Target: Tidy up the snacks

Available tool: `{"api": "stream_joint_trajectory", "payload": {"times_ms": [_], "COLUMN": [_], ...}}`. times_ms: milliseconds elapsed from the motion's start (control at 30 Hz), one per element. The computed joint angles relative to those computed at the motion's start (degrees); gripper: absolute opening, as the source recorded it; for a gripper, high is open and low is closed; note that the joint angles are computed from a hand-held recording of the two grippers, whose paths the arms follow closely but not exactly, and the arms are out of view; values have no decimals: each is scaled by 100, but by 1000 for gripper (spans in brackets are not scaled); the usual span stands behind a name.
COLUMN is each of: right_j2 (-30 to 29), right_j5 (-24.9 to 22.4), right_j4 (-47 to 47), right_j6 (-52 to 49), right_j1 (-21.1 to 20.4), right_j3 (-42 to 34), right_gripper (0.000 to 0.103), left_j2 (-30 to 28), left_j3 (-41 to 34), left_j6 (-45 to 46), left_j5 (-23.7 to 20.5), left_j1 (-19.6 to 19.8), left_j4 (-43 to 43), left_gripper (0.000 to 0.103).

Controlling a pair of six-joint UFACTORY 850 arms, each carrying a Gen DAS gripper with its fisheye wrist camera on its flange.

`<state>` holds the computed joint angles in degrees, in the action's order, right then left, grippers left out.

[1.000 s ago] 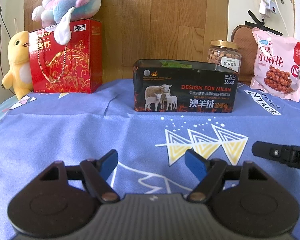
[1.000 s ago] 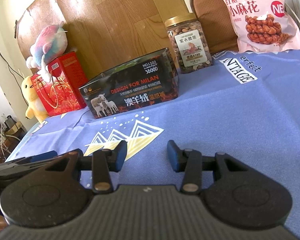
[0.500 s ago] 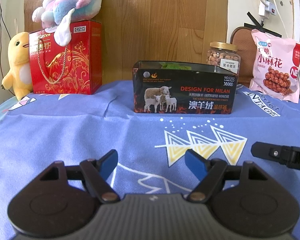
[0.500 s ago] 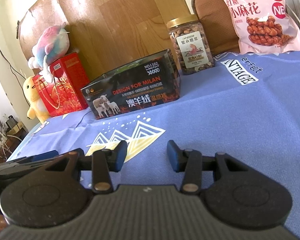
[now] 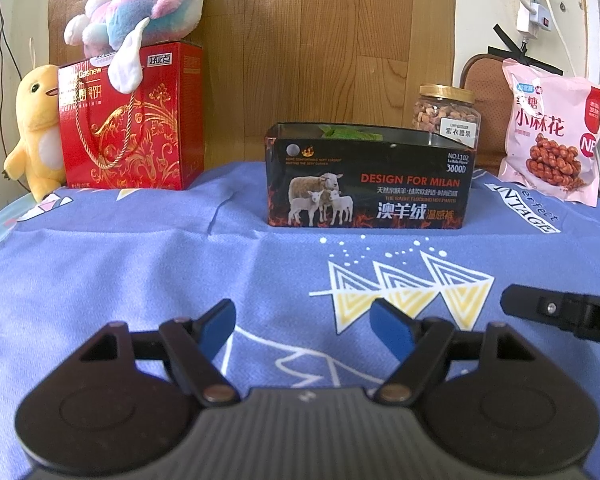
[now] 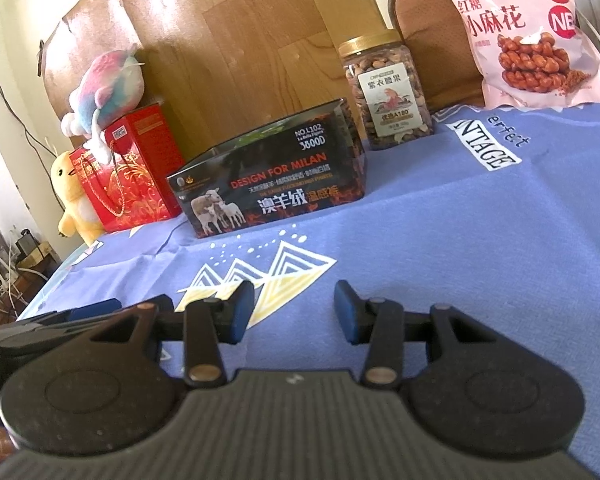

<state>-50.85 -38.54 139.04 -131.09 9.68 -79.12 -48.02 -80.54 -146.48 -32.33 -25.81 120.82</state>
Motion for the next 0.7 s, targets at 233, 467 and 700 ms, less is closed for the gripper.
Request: {"api": "stream_joint_trajectory", "payload": {"times_ms": [233,467,700], "right_j2": [9,10,8], "right_j5": [-1,-2,0], "right_j4": [27,30,19], "right_j6": [-17,-17,-7], "right_j1": [7,7,5], "right_j3": [16,19,15], "right_gripper": [47,47,47], "left_j2": [3,10,9], "left_j3": [6,5,2], "left_j6": [17,36,40], "left_j5": [-14,-15,-13], "left_j1": [-7,-12,-12], "left_j4": [-2,-21,-27], "left_gripper": [76,76,76]}}
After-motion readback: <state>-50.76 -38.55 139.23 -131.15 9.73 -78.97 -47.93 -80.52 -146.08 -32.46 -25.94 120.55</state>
